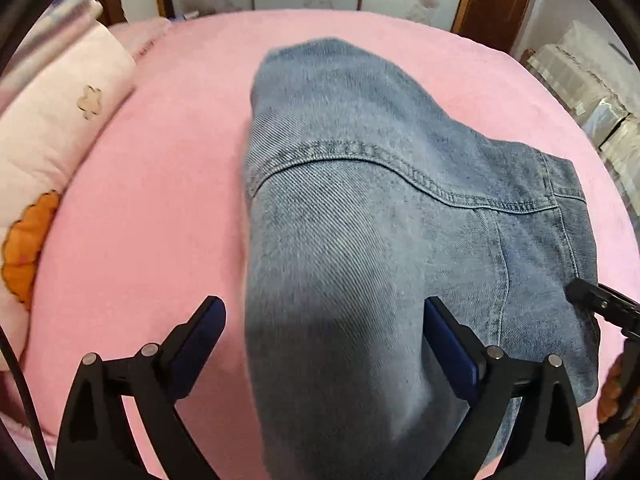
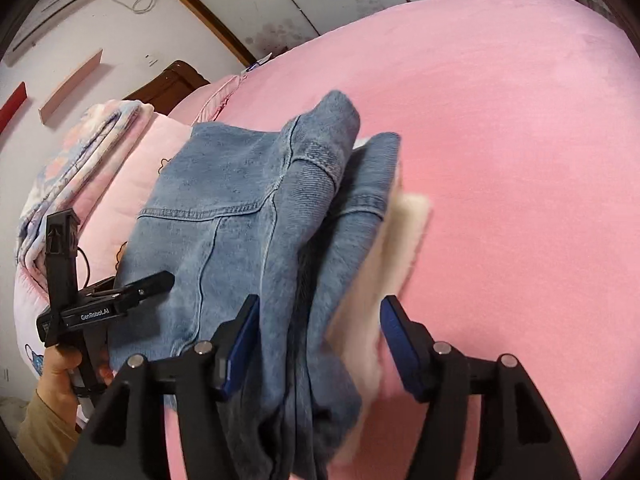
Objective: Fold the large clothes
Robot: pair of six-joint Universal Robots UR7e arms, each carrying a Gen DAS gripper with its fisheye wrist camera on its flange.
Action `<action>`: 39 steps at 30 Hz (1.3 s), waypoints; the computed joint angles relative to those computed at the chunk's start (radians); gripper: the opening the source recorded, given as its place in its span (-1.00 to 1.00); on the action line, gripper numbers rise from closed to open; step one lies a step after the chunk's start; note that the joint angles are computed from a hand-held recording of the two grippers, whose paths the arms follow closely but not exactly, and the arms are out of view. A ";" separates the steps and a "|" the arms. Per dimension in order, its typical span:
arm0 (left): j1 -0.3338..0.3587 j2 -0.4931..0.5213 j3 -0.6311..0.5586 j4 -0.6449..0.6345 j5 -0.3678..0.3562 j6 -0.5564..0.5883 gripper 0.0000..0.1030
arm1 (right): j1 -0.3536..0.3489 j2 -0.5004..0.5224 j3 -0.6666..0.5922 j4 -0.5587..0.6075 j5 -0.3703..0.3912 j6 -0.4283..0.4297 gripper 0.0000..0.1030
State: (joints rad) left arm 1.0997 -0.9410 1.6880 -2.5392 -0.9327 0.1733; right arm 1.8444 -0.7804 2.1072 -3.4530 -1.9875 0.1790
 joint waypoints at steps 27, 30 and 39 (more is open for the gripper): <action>-0.501 -0.619 0.473 0.394 0.139 -0.588 0.89 | 0.496 -0.469 0.202 0.625 -0.442 0.484 0.20; -0.595 -0.690 0.518 0.460 0.121 -0.683 0.89 | 0.564 -0.519 0.214 0.759 -0.477 0.573 0.20; -0.900 -0.822 0.616 0.650 0.062 -0.973 0.89 | 0.773 -0.630 0.232 1.105 -0.526 0.853 0.20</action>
